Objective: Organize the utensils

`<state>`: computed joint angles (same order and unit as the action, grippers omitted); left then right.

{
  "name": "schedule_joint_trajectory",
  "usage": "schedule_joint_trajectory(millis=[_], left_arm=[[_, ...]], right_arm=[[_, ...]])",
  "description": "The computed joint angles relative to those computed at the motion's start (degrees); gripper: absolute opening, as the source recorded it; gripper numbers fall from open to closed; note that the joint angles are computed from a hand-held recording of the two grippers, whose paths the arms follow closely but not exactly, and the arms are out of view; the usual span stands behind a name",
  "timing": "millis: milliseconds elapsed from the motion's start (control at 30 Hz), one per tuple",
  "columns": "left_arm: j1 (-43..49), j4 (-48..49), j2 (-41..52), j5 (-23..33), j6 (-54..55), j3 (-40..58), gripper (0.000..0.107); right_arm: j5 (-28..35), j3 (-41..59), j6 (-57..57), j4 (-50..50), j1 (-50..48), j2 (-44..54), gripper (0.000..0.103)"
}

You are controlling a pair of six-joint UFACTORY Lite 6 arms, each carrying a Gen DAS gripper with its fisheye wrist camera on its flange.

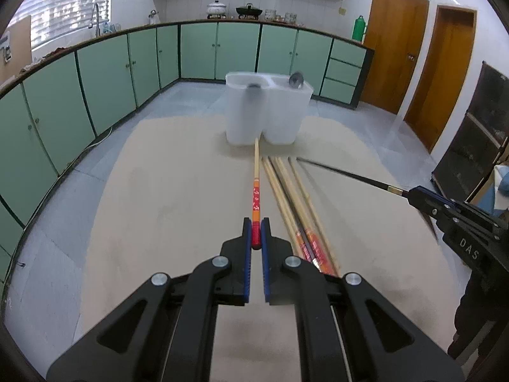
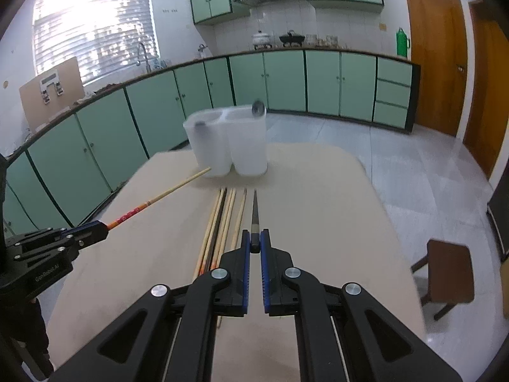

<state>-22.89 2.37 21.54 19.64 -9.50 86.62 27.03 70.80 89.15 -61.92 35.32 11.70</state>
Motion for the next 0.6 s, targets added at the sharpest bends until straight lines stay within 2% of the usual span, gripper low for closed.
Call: schedule_joint_trajectory(millis=[67,133,200,400,533,600], left_arm=[[-0.13,3.64,1.08,-3.65,-3.3,-2.8,0.005],[0.72,-1.4,2.86,-6.1,0.4,-4.61,0.005],[0.83,-1.15,4.4,-8.51,0.33,-6.23,0.005],[2.02,-14.62,8.35,-8.32,13.1,-6.37,0.008],[2.71,-24.52,7.69,-9.47,24.11,-8.63,0.024],[2.54,-26.07,7.42,-10.07,25.98,-9.47,0.026]], right_arm=[[0.81,-0.55,2.11,-1.08,0.94,2.01,0.006],[0.56,-1.52,4.32,-1.45,1.44,3.95,0.006],[1.71,-2.89,8.18,-4.24,2.44,5.73,0.006],[-0.62,-4.32,13.07,-7.87,1.62,10.19,0.006],[-1.74,-4.27,13.26,-7.88,0.98,10.3,0.006],[-1.71,-4.1,12.63,-7.35,0.9,10.37,0.006]])
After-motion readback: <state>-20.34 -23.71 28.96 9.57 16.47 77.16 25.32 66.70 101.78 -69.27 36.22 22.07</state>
